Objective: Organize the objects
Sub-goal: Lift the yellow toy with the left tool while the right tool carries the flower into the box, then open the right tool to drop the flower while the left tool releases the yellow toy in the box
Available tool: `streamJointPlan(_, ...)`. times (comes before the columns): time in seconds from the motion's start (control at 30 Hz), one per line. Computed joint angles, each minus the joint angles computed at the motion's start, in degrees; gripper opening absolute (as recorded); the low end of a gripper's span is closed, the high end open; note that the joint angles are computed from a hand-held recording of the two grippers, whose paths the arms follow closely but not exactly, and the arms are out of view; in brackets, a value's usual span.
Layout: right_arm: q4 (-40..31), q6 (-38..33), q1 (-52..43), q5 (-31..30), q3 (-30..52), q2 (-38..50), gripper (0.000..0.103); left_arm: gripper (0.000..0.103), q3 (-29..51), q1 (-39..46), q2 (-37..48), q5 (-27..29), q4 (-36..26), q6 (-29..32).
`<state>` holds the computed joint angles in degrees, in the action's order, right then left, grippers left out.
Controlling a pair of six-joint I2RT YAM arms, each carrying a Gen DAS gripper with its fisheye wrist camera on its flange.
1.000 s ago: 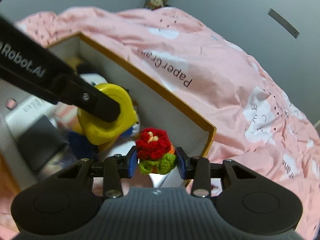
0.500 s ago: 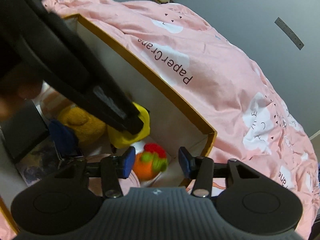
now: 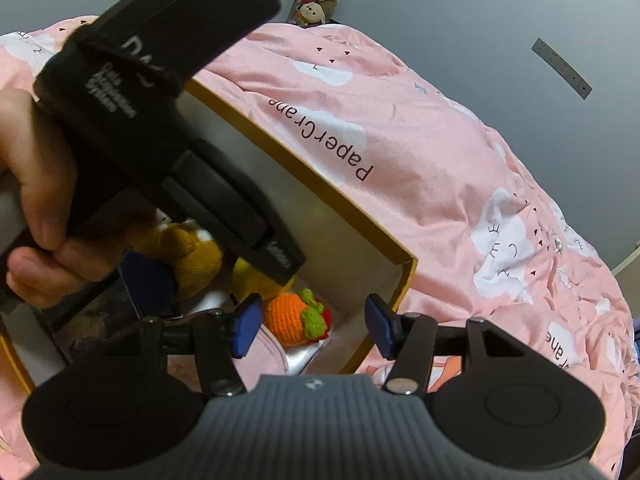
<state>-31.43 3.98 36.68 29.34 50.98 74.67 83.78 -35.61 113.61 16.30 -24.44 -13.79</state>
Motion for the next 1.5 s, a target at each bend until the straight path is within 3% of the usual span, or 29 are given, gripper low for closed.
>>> streamJointPlan(0.3, -2.87, 2.12, 2.28, 2.45, 2.00, 1.55, 0.059, 0.031, -8.11, -1.15, -7.53, -5.15, 5.59, -0.97)
streamJointPlan(0.37, -4.22, 3.62, 2.88, 2.68, 2.63, 1.40, 0.060, 0.041, -11.13, -1.73, -10.90, -7.99, 7.39, -1.59)
streamJointPlan(0.47, -6.37, 6.31, 4.57, 3.46, 3.24, 0.37, 0.064, 0.044, -16.25, -2.71, -16.62, -13.31, 10.76, -1.67)
streamJointPlan(0.63, -9.28, 11.08, 7.39, 4.38, 4.02, -2.12, 0.073, 0.052, -21.07, -2.83, -24.94, -15.41, 11.23, -1.02)
streamJointPlan(0.8, -13.71, 22.32, 13.94, 7.68, 4.65, -4.34, 0.085, 0.057, -26.10, -4.56, -33.67, -21.76, 10.31, 1.88)
streamJointPlan(1.13, -21.82, 49.39, 28.53, 18.62, 8.81, -3.78, 0.095, 0.058, -35.88, -6.73, -51.68, -32.59, 8.83, 3.43)
streamJointPlan(1.27, -25.77, 60.41, 33.05, 22.73, 10.72, -2.14, 0.096, 0.058, -39.65, -7.15, -57.60, -34.58, 9.20, 4.42)
streamJointPlan(1.5, -30.30, 75.73, 39.91, 28.25, 11.91, 1.42, 0.099, 0.058, -45.62, -3.98, -65.89, -31.71, 8.56, 6.62)
